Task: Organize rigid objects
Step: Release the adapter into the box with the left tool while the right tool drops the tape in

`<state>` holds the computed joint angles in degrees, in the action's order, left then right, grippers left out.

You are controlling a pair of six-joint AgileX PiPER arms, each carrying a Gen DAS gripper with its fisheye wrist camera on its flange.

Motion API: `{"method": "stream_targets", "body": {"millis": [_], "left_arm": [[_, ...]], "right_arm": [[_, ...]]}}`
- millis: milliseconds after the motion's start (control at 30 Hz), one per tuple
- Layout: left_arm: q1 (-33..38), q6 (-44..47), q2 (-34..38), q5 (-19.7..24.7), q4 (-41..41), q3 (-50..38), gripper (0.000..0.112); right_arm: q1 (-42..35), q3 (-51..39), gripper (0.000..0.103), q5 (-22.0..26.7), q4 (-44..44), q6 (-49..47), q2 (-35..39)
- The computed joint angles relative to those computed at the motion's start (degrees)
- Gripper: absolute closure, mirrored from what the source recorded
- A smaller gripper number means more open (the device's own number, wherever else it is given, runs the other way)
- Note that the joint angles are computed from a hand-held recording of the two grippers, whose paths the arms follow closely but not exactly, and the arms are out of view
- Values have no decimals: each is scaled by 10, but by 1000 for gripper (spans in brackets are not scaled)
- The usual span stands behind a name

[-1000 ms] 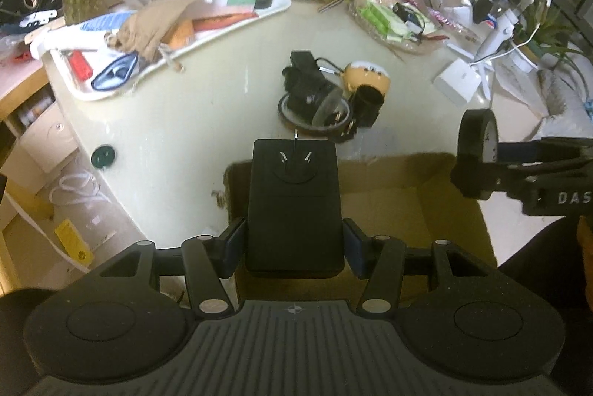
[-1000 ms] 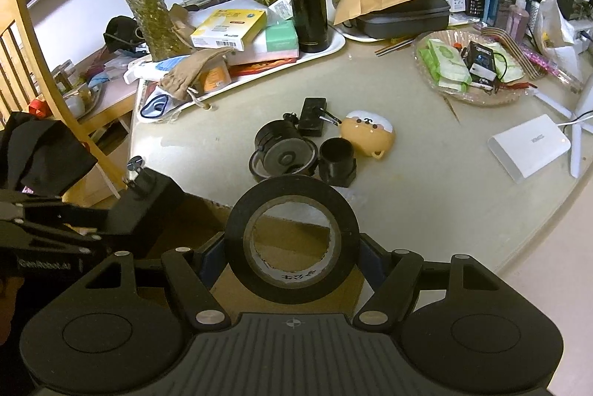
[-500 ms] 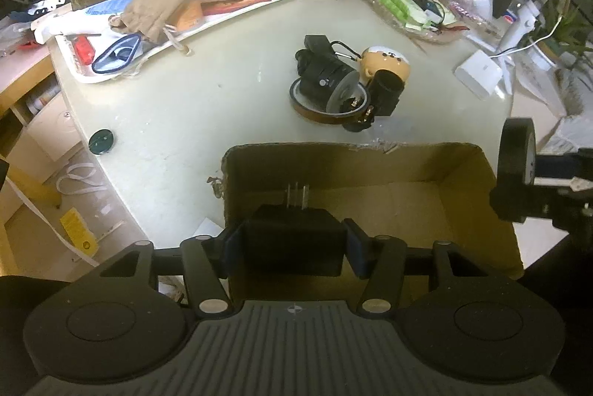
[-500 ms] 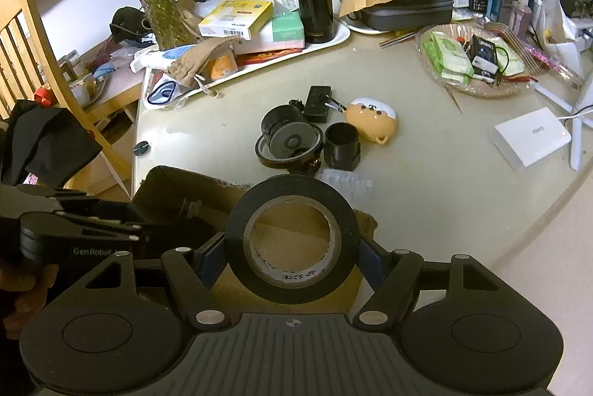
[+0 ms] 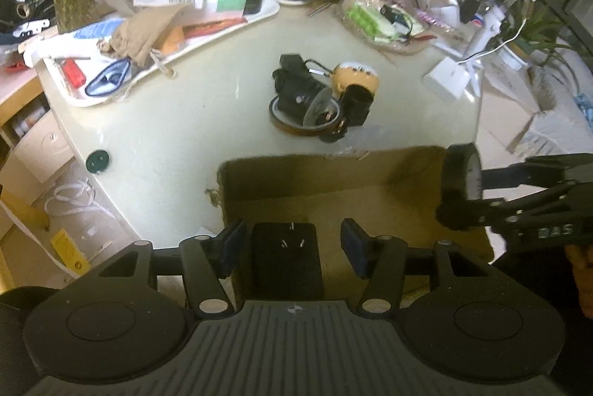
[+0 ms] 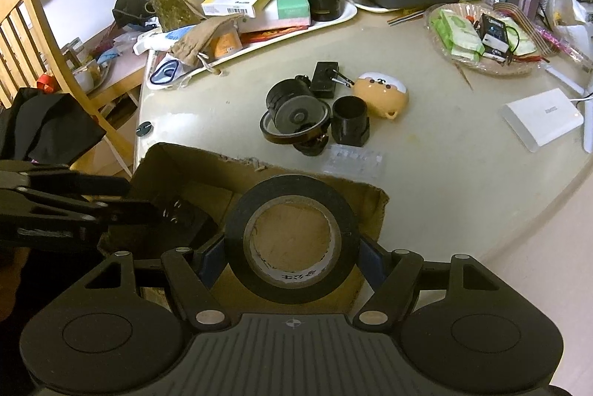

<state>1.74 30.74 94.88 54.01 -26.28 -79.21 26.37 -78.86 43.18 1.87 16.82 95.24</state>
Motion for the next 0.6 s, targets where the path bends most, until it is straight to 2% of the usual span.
{"method": "stream_targets", "body": {"millis": [300, 600], "left_arm": [[13, -3, 10, -5, 29, -12, 57], [18, 9, 15, -17, 41, -7, 57]], "right_arm": [[0, -13, 28, 11, 16, -18, 21], [7, -63, 28, 47, 5, -20, 67]]}}
